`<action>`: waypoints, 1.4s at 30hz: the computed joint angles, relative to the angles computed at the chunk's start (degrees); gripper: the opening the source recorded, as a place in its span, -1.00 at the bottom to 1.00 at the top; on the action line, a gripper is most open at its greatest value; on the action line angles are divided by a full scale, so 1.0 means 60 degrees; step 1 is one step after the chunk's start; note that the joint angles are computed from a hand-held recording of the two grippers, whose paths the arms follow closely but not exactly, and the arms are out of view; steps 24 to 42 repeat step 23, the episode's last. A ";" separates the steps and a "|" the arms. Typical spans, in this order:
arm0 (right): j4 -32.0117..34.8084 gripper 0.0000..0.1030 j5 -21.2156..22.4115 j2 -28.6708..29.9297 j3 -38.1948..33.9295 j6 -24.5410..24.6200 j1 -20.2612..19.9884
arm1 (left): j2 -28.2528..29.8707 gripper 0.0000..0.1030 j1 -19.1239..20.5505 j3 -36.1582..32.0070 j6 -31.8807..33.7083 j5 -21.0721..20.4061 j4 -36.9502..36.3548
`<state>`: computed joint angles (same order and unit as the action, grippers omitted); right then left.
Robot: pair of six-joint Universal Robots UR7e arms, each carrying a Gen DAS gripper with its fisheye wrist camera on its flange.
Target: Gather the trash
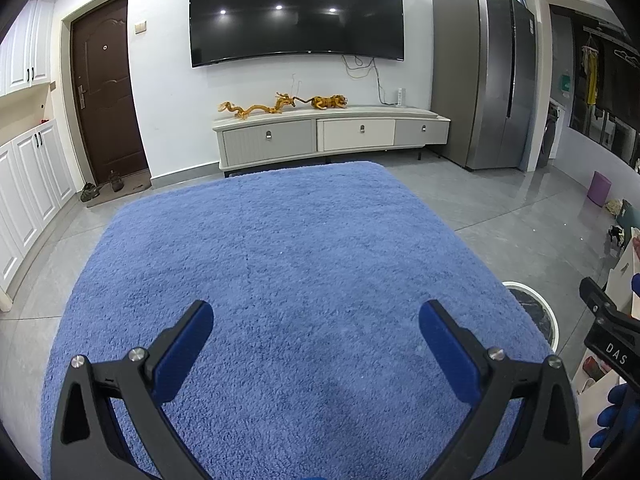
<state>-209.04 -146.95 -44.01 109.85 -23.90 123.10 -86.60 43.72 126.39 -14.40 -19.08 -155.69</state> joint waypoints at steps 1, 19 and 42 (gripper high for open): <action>-0.0009 1.00 -0.0004 0.0002 0.0002 -0.0005 0.0005 | -0.0017 1.00 -0.0003 0.0010 -0.0011 0.0011 0.0011; 0.0101 1.00 -0.0024 -0.0023 -0.0055 0.0006 0.0054 | -0.0041 1.00 -0.0052 0.0036 0.0037 -0.0013 0.0011; 0.0271 1.00 0.0006 -0.0049 -0.0100 0.0088 0.0047 | -0.0036 1.00 -0.0001 -0.0007 -0.0126 -0.0064 0.0240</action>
